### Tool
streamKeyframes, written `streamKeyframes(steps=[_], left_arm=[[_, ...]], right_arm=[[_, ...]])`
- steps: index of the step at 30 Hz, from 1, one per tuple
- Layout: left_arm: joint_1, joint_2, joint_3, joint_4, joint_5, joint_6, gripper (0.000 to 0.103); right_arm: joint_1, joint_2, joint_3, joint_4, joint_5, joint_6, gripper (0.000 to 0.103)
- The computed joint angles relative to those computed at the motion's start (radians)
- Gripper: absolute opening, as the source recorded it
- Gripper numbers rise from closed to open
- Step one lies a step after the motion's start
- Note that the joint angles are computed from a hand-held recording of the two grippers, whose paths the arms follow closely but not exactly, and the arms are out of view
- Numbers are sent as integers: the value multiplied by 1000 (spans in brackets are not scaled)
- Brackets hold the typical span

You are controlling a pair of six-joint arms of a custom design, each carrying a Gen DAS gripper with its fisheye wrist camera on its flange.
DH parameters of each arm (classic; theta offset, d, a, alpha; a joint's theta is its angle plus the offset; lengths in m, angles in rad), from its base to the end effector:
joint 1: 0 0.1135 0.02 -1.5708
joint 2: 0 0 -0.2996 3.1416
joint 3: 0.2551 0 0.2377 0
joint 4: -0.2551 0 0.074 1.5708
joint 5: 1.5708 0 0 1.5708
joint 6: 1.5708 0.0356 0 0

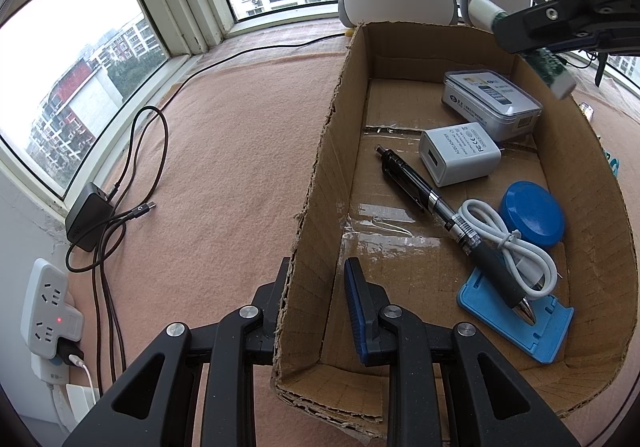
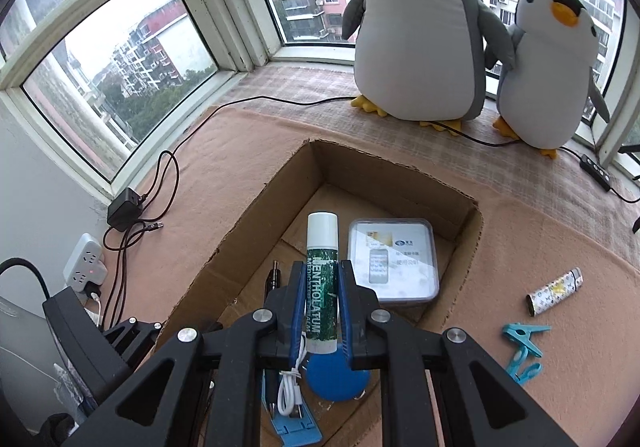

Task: Organize rigid objects
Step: 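Carry the green tube with the right gripper into the box and release, then move the open right gripper to the blue clothespins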

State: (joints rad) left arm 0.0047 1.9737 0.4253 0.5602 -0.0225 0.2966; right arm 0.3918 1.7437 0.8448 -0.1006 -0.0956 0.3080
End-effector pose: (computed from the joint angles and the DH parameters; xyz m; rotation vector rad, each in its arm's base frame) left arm 0.2629 0.0020 0.0690 0.3645 2.5391 0.1439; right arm 0.2952 0.1257 0.1739 -0.1460 2.6073 0.3802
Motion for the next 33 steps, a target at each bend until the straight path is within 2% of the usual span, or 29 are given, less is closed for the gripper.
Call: streamKeyframes(steps=[8, 13, 18, 26, 33], left_arm=[[0, 1, 1, 1, 0, 0, 25], [-1, 2, 1, 1, 0, -2, 25], [0, 3, 1, 1, 2, -4, 25], [27, 5, 17, -30, 58, -24, 25], [39, 2, 18, -41, 90, -24, 25]], right_arm=[[15, 41, 33, -1, 18, -14, 15], [14, 34, 23, 9, 28, -13, 36], [12, 7, 5, 13, 20, -11, 40], [-38, -114, -119, 52, -20, 15, 42], [-199, -284, -305, 77, -70, -10, 42]])
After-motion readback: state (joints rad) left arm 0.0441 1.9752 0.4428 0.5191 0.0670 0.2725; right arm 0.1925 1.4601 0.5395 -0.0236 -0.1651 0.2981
